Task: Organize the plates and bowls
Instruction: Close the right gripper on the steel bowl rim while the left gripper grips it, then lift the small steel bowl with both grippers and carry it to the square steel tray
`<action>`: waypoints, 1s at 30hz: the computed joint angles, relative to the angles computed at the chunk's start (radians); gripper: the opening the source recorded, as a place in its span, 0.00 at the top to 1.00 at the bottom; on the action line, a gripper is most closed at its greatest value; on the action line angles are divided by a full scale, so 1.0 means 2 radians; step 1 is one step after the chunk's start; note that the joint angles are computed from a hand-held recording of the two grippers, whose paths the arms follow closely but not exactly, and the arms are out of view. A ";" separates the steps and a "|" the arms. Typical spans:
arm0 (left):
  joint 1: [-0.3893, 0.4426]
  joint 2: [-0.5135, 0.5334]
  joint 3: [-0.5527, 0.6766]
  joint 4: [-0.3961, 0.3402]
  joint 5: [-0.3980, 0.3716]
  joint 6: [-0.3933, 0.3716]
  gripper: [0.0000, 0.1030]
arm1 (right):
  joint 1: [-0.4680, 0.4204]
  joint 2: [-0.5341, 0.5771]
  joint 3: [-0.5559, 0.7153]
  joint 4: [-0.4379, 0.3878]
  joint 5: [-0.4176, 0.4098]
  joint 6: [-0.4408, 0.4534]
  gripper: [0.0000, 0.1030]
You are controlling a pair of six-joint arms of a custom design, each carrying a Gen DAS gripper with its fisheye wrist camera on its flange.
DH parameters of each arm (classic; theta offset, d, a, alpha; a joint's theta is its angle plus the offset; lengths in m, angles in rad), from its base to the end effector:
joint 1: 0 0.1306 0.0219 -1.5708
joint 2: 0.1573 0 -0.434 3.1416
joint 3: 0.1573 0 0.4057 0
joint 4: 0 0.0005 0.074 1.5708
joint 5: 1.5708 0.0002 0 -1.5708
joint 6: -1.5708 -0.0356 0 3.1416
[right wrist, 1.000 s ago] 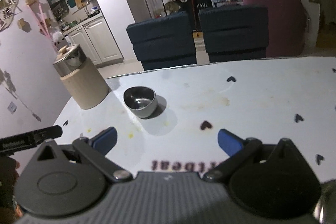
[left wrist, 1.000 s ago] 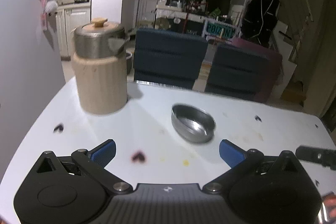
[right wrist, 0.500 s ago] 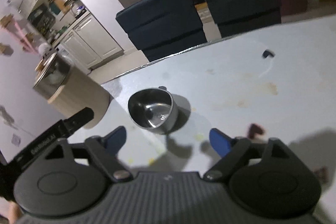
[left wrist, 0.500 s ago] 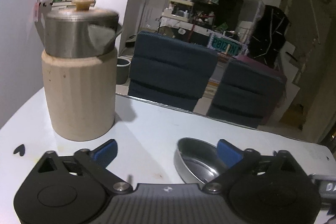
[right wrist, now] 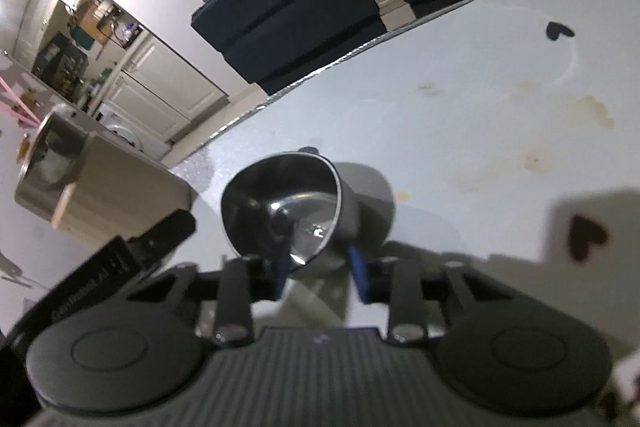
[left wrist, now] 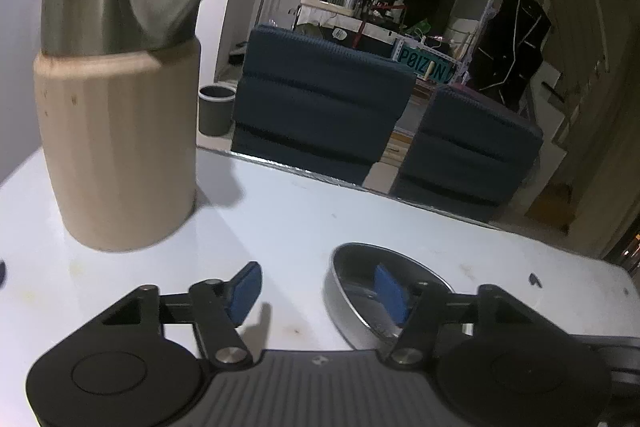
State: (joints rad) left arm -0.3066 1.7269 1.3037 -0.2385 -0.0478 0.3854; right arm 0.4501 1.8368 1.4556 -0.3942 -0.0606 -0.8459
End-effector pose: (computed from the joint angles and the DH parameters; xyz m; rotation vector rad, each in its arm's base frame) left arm 0.5837 -0.1835 0.3094 -0.1149 2.2484 -0.3225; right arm 0.5889 0.2864 0.2985 0.4523 2.4144 0.6821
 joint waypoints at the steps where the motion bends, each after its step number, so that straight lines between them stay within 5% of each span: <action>1: 0.000 0.001 0.000 -0.001 0.005 0.005 0.43 | 0.000 -0.001 -0.002 0.001 0.003 0.000 0.74; 6: -0.002 0.005 0.004 -0.009 0.013 0.016 0.57 | -0.003 -0.012 -0.008 -0.005 0.016 0.032 0.88; 9: -0.002 0.009 0.013 -0.035 0.022 0.021 0.83 | -0.002 -0.015 -0.004 -0.017 0.022 0.046 0.94; 19: 0.008 -0.001 0.017 -0.097 0.062 0.038 0.83 | 0.005 -0.003 0.012 -0.034 0.035 0.077 0.95; 30: 0.005 -0.001 0.024 -0.131 0.057 0.021 0.91 | 0.010 0.012 0.033 -0.045 0.051 0.143 0.94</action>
